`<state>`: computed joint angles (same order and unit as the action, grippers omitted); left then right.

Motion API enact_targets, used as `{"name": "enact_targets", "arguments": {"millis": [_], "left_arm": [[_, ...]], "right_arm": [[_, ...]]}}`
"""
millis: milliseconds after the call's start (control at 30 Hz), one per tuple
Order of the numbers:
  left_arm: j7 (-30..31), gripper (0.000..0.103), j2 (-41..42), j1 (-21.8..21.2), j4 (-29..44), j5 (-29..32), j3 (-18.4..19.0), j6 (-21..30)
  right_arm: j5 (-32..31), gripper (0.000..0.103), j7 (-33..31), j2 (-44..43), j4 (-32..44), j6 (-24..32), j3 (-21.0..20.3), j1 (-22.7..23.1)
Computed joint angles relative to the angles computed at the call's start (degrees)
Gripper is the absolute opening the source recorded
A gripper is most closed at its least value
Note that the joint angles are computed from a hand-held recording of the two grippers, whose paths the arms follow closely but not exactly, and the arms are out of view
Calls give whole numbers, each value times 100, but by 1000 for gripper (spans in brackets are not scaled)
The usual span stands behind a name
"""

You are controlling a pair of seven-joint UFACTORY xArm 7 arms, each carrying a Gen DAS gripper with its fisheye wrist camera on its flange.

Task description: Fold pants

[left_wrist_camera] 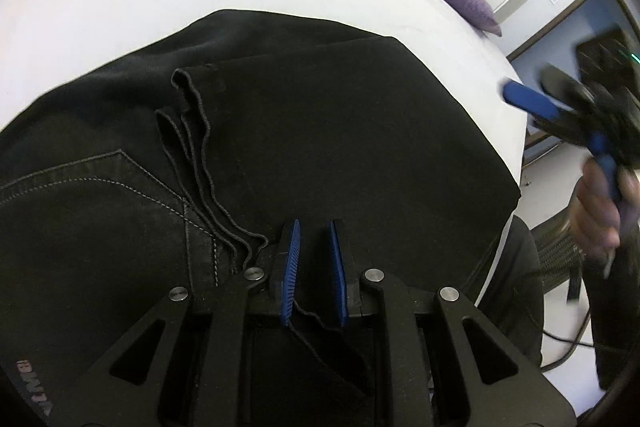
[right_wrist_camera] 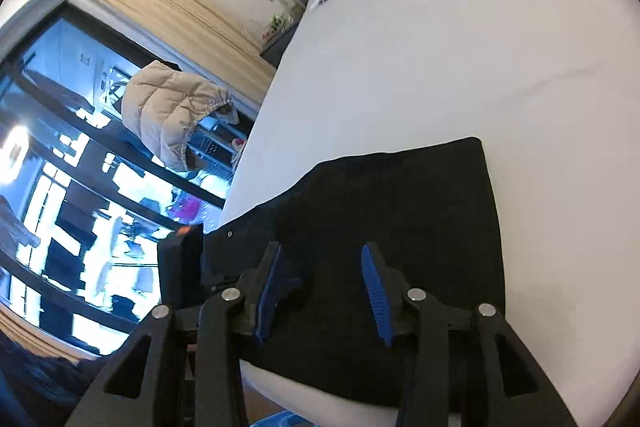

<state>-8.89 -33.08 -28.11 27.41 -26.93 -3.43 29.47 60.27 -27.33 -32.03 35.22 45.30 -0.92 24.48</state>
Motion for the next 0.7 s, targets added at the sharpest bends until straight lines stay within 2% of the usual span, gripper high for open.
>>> {"name": "enact_targets", "arguments": {"millis": [67,133,267,367,400,467,567,700], "left_arm": [[60,15,-93,-95,-157,-185,101,-160],[187,15,-336,-165,-390,-351,269,-194],[508,15,-470,-441,-622,-835,613,-426],[556,15,-551,-372,-685,-823,567,-397],[502,15,-577,-311,-676,-750,491,-355],[429,15,-551,-267,-647,-666,396,-351],[341,15,-422,-306,-537,-654,348,-401],[303,15,-409,-305,-551,-590,312,-460]], "right_arm": [[98,45,-116,462,283,163,-182,-34],[518,45,-467,1196,720,512,-407,-64],[822,45,-684,2319,1371,1126,-480,-356],[1022,44,-692,3030,1725,1467,-400,-627],[1067,40,-682,3177,1767,1552,-355,-715],[1092,34,-627,3377,1786,1659,-255,-891],[1278,34,-767,3244,1546,1869,-116,-1170],[986,39,-830,2804,1176,2140,107,-1495]]}}
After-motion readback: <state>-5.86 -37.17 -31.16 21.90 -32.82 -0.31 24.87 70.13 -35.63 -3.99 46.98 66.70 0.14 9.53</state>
